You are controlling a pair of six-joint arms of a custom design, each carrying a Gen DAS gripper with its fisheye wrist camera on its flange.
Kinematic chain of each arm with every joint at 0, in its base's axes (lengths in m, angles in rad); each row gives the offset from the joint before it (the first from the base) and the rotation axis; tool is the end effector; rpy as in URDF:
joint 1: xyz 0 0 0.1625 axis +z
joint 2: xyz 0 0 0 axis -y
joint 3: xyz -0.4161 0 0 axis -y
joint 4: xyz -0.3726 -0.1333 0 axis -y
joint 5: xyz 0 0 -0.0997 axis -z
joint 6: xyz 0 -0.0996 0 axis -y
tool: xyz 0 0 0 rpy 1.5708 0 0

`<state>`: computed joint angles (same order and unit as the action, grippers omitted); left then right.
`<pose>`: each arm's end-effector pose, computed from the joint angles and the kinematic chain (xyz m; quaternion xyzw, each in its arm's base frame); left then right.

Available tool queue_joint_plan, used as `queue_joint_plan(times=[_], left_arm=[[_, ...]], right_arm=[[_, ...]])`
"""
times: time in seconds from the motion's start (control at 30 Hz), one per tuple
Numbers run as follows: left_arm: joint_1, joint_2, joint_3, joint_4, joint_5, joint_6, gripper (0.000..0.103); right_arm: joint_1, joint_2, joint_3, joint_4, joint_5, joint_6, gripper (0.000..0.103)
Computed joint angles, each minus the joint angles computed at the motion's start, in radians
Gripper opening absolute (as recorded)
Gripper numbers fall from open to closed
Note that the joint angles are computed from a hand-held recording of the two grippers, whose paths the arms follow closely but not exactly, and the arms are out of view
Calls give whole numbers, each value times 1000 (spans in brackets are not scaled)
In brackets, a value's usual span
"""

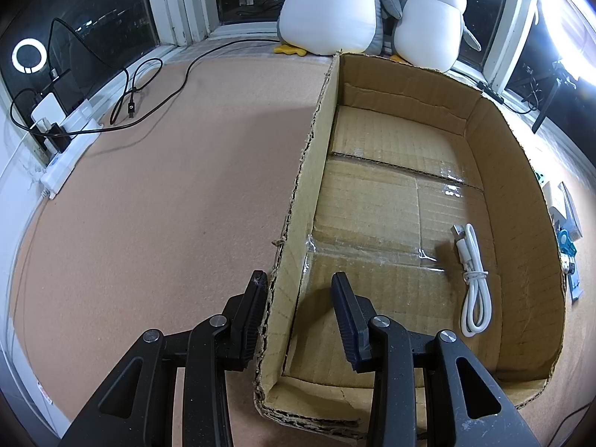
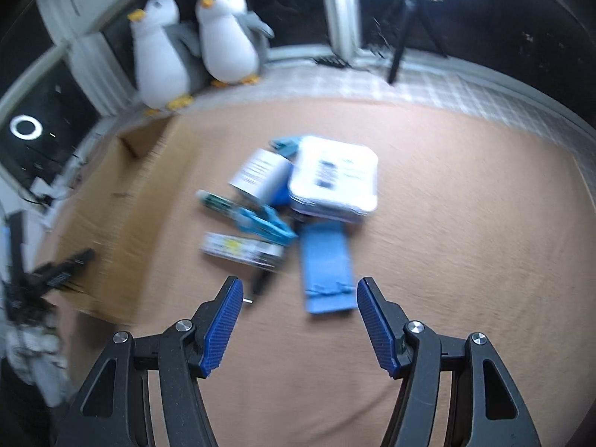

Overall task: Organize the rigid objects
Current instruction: 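Move the right tool to the blue phone stand and grasp it, then carry the blue phone stand into the box beside the cable and release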

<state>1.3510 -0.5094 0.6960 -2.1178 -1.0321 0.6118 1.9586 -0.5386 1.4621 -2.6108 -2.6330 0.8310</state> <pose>-0.0060 -0.8725 0.2514 0.3394 0.8868 -0.1185 0.2904 0.3025 -0.6181 0.0421 -0.2180 -0.8333 0.3306 0.3859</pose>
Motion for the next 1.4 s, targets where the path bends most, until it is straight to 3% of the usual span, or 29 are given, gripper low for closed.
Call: queue_joint_plan(times=[0.27, 0.63, 0.73, 0.87, 1.4], left_arm=[[-1, 4, -10, 13, -1, -3, 39], [0, 8, -17, 16, 0, -5, 39], [0, 9, -19, 16, 0, -4, 39], [0, 9, -19, 17, -1, -5, 39], [0, 8, -18, 14, 0, -2, 39]], right_arm=[[-53, 24, -44, 115, 1, 4, 52], [-67, 46, -110, 211, -24, -4, 49], [-69, 49, -122, 220, -15, -16, 43], [-67, 49, -129, 231, 3, -27, 33], [-40, 13, -21, 136, 28, 34, 33]])
